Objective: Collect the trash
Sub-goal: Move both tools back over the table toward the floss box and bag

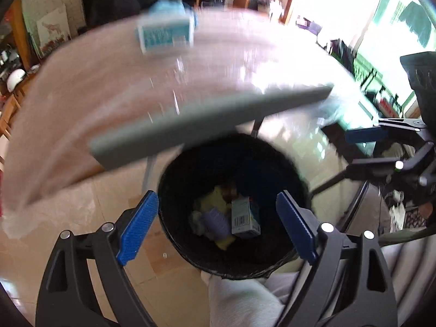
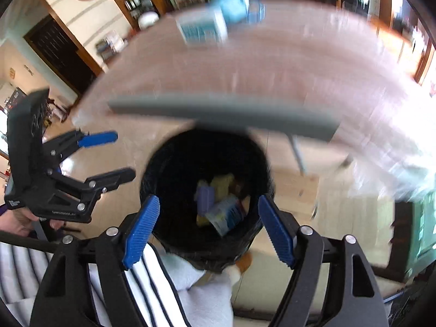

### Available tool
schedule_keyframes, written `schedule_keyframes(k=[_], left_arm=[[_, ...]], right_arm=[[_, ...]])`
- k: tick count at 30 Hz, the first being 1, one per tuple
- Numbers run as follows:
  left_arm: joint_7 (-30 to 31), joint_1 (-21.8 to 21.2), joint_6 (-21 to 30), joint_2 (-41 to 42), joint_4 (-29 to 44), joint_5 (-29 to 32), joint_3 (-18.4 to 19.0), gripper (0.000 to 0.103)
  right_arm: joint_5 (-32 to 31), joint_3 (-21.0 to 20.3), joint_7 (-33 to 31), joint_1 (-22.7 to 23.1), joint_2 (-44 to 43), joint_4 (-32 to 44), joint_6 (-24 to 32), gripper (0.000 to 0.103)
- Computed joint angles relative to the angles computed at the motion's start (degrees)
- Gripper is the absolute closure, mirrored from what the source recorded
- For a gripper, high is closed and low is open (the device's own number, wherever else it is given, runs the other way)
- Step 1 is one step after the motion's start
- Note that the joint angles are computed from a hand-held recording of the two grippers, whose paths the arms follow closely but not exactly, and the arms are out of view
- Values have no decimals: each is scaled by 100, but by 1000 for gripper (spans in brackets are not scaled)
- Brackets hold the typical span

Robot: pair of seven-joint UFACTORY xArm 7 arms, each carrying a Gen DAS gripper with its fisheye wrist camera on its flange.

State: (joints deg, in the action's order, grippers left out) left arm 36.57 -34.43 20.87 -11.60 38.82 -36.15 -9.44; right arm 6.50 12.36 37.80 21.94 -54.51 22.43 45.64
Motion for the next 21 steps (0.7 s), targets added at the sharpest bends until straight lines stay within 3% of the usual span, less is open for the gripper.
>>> schedule_keyframes(k=[3,7,11,15,18,21], left_arm=[[-285,40,-572,-179,73,7,-73,2],[-1020,127,-1138,376,719,478,-120,2],[-2350,488,-1194,1230,1581,1845,-308,2],[-3574,468,-1088,1938,2300,3408,-159,2],[-4179,347,-902,2438,2866,4014,-6,2],[-4301,394,-672,2799,3337,4089,-58,2]], right_arm=[[-564,176,67,-556,52,493,37,8],[-903,-23,29,-1162,805,1123,-564,6],[-907,-271,41,-1519,2154,2061,-1121,6],[-260,-858,-524,-1305,3665,3225,-1325,6],[615,-1177,-1082,-1213,4654,4153,-986,6],[834,-1134,-1195,-1400,5508,5034,-533,6]])
